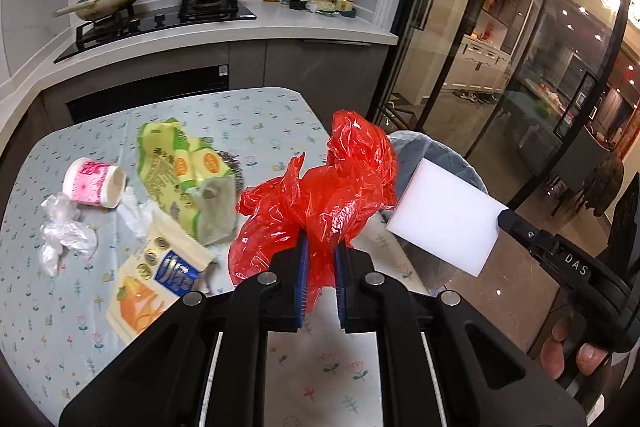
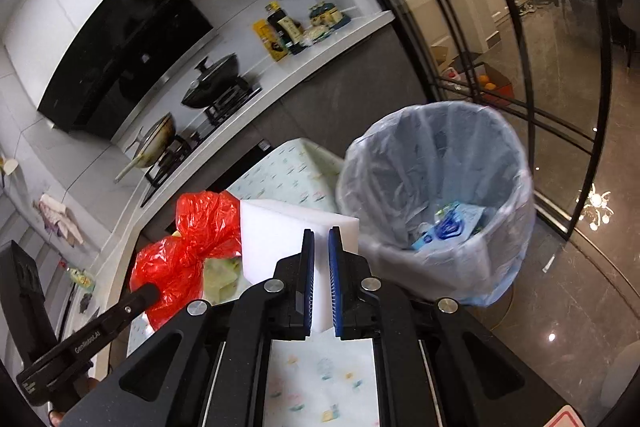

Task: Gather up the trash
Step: 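Carry the red bag and sponge over the bin and open both tools to drop them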

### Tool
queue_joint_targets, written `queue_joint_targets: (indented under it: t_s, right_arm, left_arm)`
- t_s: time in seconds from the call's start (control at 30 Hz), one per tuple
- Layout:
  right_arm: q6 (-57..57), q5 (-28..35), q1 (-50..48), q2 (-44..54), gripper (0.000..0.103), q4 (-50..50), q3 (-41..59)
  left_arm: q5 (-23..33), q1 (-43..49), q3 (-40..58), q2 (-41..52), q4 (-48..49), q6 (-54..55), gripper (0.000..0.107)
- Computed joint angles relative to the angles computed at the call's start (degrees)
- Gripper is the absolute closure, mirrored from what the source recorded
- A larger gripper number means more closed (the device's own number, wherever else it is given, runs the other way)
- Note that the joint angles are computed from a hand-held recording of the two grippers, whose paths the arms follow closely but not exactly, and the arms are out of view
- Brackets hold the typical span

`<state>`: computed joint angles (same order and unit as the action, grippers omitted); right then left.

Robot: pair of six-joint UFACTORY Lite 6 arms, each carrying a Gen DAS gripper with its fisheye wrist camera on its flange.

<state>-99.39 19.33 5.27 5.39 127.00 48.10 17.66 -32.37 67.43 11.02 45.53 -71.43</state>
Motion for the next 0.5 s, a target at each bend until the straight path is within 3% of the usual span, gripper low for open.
queue_joint_targets:
  t_s: [0.27, 0.5]
  right_arm:
    - [3.94, 2.01, -10.89, 9.81, 0.096, -8.57, 9.26]
    - [9.69, 1.09, -14.48, 20.12, 0.096, -15.6, 19.98]
  left_arm:
    - [2.95, -3.46, 26.52, 22.02, -15.73, 16.97, 0.096]
    - [12.56, -3.39, 57.29, 43.63, -29.66, 32.38, 0.095]
